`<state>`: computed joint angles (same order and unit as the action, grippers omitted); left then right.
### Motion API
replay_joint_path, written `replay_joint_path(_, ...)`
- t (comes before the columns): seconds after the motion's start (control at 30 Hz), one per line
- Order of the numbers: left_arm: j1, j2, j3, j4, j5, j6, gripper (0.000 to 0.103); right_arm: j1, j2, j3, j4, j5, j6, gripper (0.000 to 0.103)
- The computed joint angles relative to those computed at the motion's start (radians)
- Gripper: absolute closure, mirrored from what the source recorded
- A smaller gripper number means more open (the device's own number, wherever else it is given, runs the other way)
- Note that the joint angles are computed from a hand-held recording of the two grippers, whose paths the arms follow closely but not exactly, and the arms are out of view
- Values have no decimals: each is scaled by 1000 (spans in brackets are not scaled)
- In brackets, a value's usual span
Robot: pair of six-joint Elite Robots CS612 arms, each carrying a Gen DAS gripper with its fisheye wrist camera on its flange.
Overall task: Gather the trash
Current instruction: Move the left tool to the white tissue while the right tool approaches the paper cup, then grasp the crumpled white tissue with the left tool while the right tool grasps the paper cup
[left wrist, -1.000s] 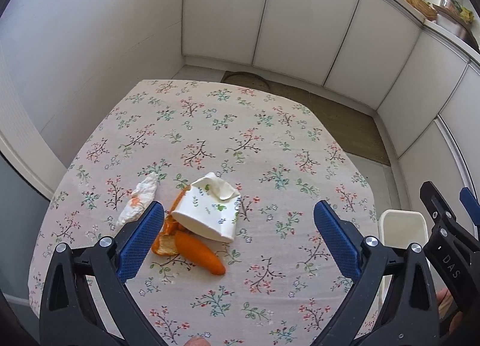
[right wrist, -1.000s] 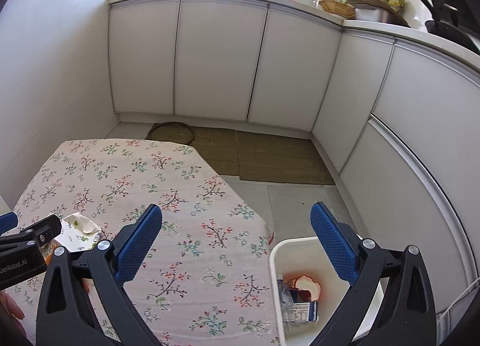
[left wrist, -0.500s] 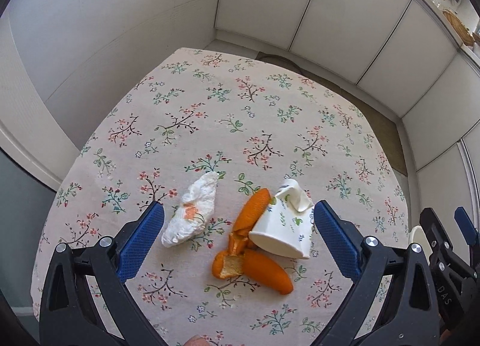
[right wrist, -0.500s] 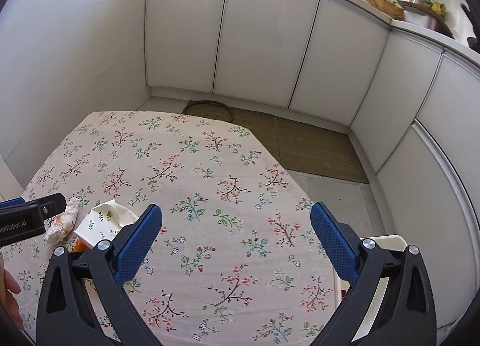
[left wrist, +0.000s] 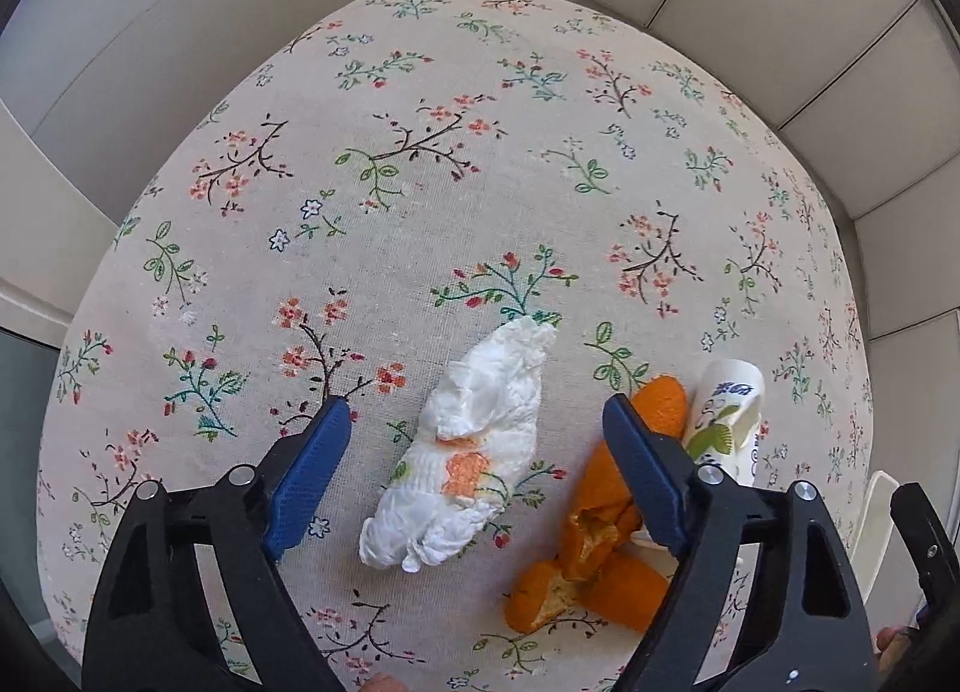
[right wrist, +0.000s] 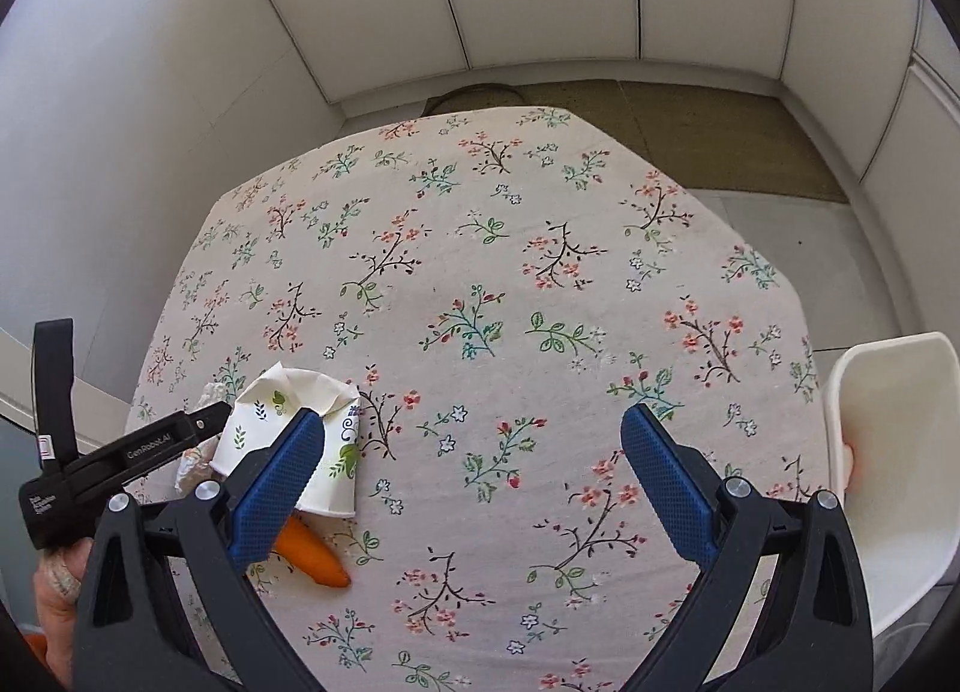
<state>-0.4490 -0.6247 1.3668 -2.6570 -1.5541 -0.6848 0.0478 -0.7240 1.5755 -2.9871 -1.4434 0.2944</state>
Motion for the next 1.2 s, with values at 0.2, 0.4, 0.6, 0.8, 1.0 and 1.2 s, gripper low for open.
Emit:
replay_joint_path(0.2, -10, 3, -2, 25, 58, 54, 62, -2, 12, -22, 52, 54, -14, 7)
replay_joint_path(0.4, -9, -33, 49, -25, 54, 73, 66, -8, 41, -66, 135, 191, 30, 7)
replay_joint_path(0.6, -12, -117, 158, -194, 90, 86, 66, 33, 62, -122, 132, 127, 42, 7)
replay_joint_path(0.8, -14, -155, 200, -283, 117, 80, 66, 112, 69, -144, 100, -79, -167, 7)
replay_joint_path(1.0, -5, -165, 215, -291, 97, 64, 66, 148, 101, -159, 68, -203, -291, 7)
replay_joint_path(1.2, -2, -164, 215, -290, 82, 65, 66, 136, 111, -164, 108, -133, -305, 40)
